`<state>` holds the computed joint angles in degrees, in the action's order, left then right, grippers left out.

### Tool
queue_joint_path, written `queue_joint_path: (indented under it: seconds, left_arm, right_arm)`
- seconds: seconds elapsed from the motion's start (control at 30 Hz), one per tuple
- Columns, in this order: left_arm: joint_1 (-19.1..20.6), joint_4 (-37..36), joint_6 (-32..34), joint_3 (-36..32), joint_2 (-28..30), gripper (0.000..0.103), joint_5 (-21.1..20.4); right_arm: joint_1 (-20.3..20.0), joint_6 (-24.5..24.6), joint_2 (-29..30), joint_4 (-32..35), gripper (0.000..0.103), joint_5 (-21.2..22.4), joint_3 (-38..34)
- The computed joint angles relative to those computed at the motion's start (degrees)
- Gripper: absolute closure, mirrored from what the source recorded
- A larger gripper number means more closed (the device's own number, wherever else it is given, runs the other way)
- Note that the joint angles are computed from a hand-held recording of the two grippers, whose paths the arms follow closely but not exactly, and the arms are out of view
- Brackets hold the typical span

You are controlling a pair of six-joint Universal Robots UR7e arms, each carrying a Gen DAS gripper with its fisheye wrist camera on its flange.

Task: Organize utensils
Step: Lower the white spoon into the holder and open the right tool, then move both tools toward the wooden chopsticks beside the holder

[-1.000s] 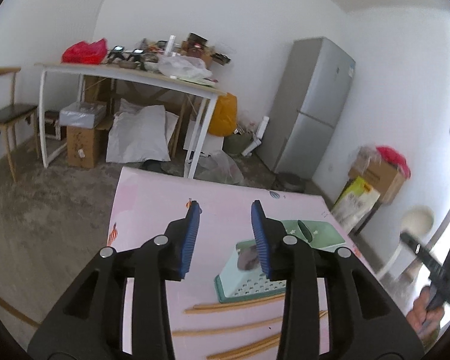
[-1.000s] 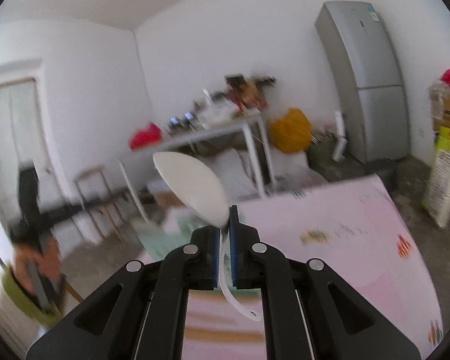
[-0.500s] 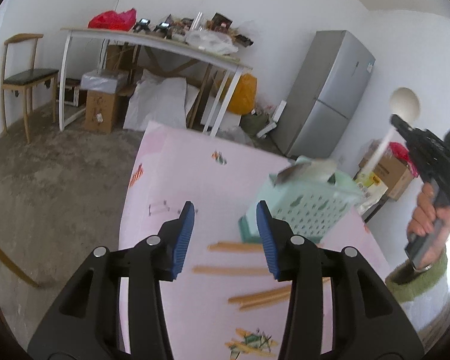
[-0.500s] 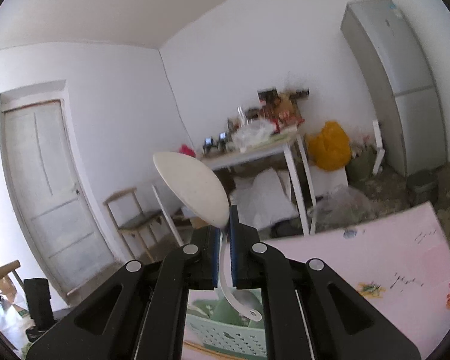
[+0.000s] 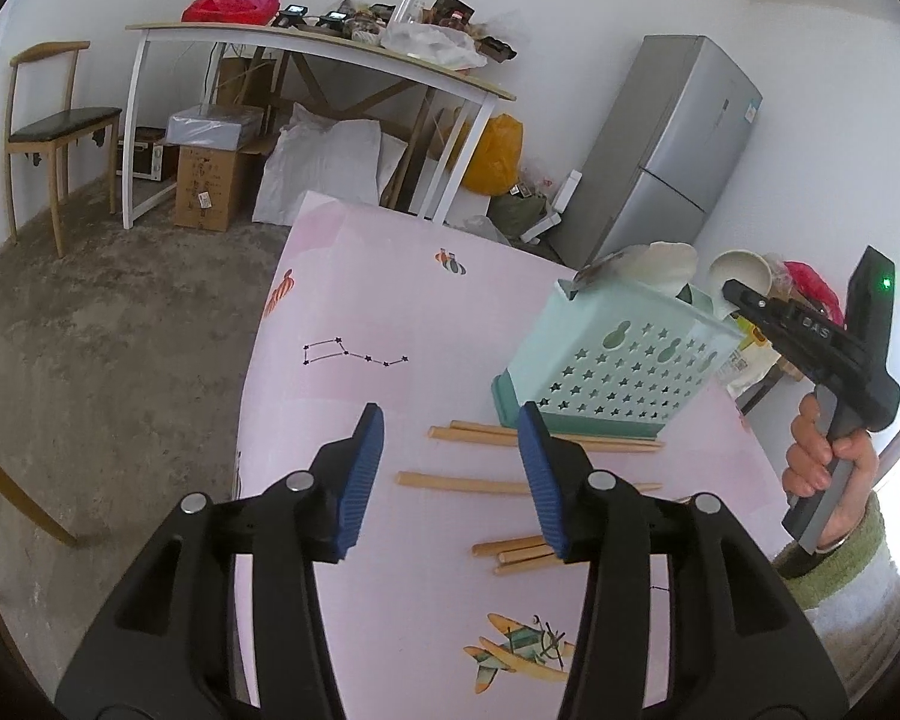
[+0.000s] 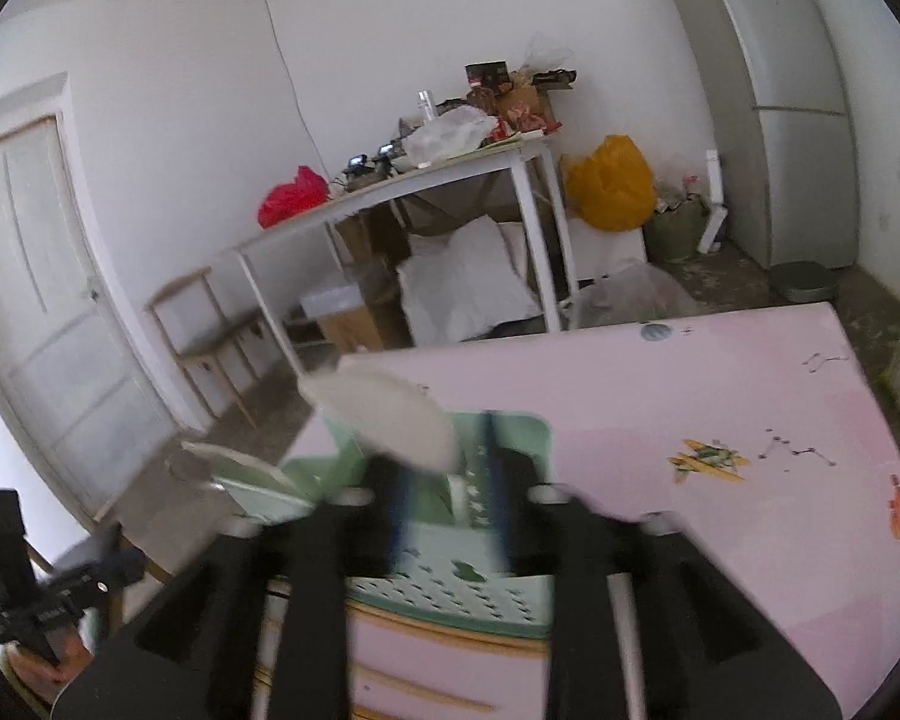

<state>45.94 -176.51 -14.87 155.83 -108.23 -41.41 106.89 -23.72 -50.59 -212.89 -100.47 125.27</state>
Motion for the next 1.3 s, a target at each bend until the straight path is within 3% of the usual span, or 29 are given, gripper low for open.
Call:
queue_joint_path:
  seconds: [0.03,0.13,0.4,0.53,0.73,1.0,1.1,1.3]
  left_arm:
    - [0.0,0.0,0.0,0.0,0.0,0.059,0.1]
    - [0.1,-0.2,0.1,0.0,0.2,0.058,0.0]
    - [-0.7,0.5,-0.8,0.1,0.4,0.058,1.1]
    - [-1.5,2.7,-2.2,0.1,0.6,0.058,2.7]
    - [0.4,2.3,-0.3,-2.2,5.7,0.060,1.9]
    - [8.4,0.2,8.8,-11.8,20.1,0.092,-2.4]
    - [11.1,0.4,12.6,-15.9,25.2,0.098,-2.4]
    - [13.6,5.3,13.7,-20.1,29.3,0.102,-2.8]
  right_arm:
    - [0.2,-0.4,-0.1,-0.9,0.050,-0.2,0.3]
    - [0.8,-1.7,-1.0,-3.3,0.043,-1.1,1.5]
    - [1.2,-1.5,-5.2,-8.0,0.039,-1.3,7.2]
    - [-0.1,1.6,-7.9,-8.1,0.039,0.0,11.9]
    - [-5.2,9.9,-9.1,-0.8,0.039,7.2,17.6]
    - [-8.9,15.3,-3.6,5.8,0.039,12.0,18.2]
    - [-9.0,15.2,-2.6,7.0,0.039,12.6,17.7]
    - [-9.4,15.5,-2.6,8.9,0.039,13.6,17.4]
